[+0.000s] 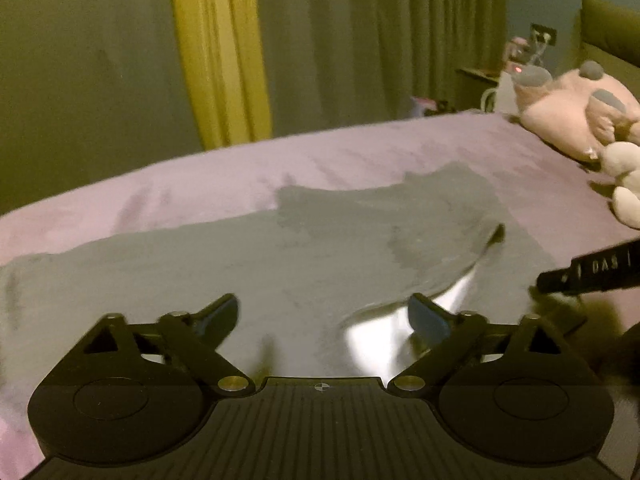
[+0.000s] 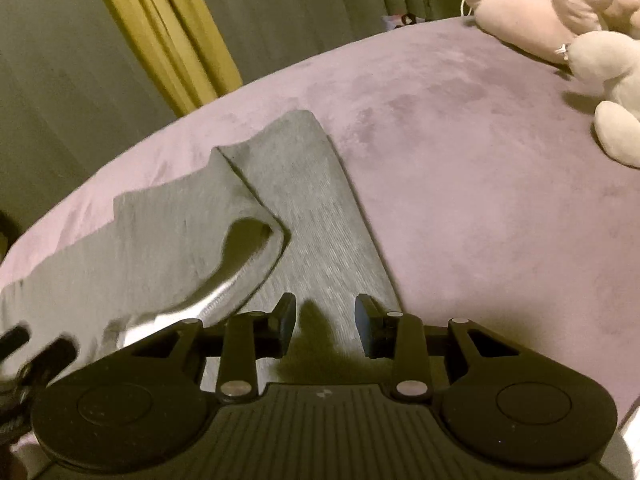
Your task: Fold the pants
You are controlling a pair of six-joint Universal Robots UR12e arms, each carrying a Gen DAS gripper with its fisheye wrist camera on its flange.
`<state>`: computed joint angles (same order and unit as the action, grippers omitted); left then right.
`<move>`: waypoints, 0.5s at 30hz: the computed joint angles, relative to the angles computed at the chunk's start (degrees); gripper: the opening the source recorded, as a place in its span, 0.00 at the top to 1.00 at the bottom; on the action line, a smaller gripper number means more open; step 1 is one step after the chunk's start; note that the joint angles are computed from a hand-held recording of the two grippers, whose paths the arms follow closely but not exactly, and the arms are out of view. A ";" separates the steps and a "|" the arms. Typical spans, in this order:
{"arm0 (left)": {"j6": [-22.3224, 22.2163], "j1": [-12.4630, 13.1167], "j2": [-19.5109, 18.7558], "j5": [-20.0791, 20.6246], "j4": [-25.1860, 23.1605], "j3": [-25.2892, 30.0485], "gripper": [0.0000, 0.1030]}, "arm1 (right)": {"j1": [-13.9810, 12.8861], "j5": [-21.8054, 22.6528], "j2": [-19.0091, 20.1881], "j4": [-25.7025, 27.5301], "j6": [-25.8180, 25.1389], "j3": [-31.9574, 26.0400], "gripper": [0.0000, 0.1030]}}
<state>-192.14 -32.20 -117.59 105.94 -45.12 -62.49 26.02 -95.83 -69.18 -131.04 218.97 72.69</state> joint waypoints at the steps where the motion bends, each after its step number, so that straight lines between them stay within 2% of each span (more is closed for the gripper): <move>1: 0.16 0.04 -0.87 -0.30 -1.36 1.39 0.17 | -0.21 0.72 -0.24 -0.55 -0.09 0.52 0.66; 4: 0.73 -0.34 -2.88 0.47 -3.24 3.91 0.17 | -0.99 3.22 -0.73 -1.84 0.90 1.76 0.62; 7: 1.71 0.00 -3.14 -2.44 -6.09 4.50 0.17 | -1.65 6.36 -1.22 -5.09 2.17 3.44 0.50; 9: 1.79 -0.09 -2.60 -2.40 -6.10 3.21 0.12 | -2.03 7.77 -1.37 -5.75 3.29 3.94 0.49; 11: 1.70 -0.29 -2.67 -0.13 -6.91 2.74 0.14 | -2.19 8.42 -1.40 -6.07 3.83 4.21 0.49; 12: 1.23 -0.32 -2.93 0.87 -8.47 3.16 0.24 | -2.23 8.61 -1.40 -6.33 4.01 4.31 0.49; 13: 0.28 -0.25 -3.20 1.48 -10.15 3.69 0.37 | -2.22 8.65 -1.41 -6.52 4.14 4.37 0.49; 15: -3.34 0.43 -3.02 -0.07 -10.75 3.49 0.51 | -2.17 8.73 -1.30 -6.32 3.95 4.16 0.49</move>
<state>-195.48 -31.77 -120.61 105.87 -55.87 -59.00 23.85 -87.10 -70.48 -137.36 222.92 76.85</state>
